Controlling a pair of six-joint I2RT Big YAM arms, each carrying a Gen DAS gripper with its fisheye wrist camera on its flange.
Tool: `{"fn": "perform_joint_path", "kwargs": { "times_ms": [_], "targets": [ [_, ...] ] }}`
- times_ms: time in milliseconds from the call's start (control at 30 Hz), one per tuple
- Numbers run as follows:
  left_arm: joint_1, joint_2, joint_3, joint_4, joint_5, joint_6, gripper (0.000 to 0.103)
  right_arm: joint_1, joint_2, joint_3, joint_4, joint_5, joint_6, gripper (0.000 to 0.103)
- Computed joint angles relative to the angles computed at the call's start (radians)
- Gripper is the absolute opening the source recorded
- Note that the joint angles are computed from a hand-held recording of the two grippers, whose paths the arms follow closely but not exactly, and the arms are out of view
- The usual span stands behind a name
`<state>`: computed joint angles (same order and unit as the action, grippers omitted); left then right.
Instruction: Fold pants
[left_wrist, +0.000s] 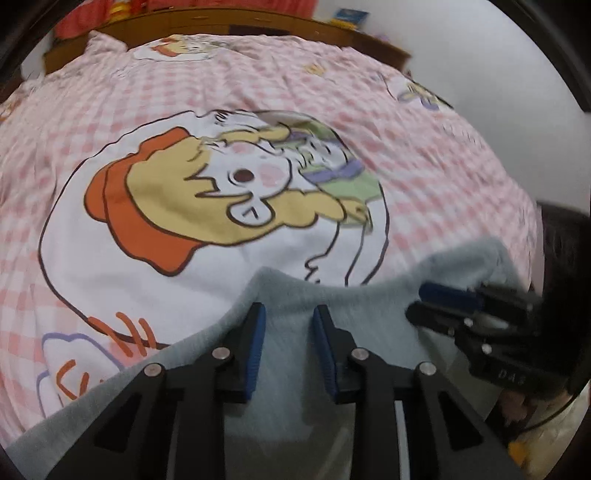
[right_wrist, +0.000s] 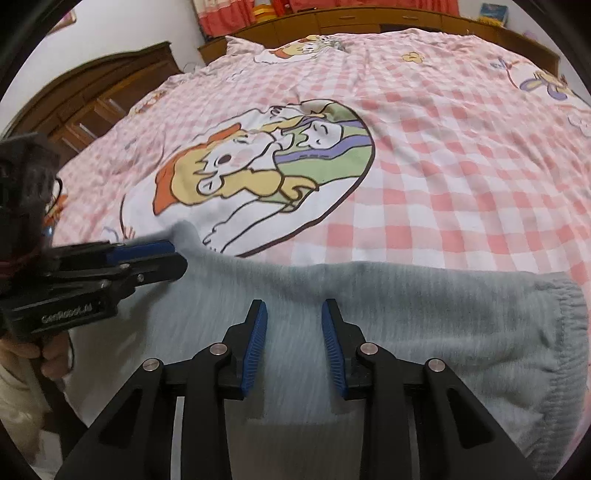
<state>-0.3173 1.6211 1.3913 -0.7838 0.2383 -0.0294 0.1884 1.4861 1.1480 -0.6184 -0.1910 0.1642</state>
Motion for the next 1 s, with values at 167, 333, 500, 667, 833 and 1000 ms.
{"fn": "perform_joint_path", "kwargs": {
  "times_ms": [167,333,500,667,833,1000],
  "targets": [
    [0.011,-0.076,-0.033,-0.013,-0.048,0.002,0.032,-0.01,-0.089,-0.042,-0.004,0.086,-0.013,0.032],
    [0.048,-0.196,-0.131,-0.006,-0.107,-0.005,0.044,-0.052,-0.172,-0.098,-0.042,0.114,-0.016,0.032],
    [0.121,-0.332,-0.254,-0.027,-0.218,-0.009,0.046,-0.063,-0.22,-0.139,-0.063,0.126,-0.005,0.032],
    [0.231,-0.441,-0.351,-0.037,-0.269,-0.053,0.052,-0.023,-0.231,-0.15,-0.069,0.122,0.002,0.032],
    [0.365,-0.522,-0.432,-0.033,-0.267,-0.08,0.058,0.074,-0.209,-0.132,-0.08,0.123,0.009,0.033],
    [0.484,-0.565,-0.494,-0.012,-0.249,-0.073,0.063,0.17,-0.171,-0.108,-0.103,0.148,0.016,0.038]
  ]
}}
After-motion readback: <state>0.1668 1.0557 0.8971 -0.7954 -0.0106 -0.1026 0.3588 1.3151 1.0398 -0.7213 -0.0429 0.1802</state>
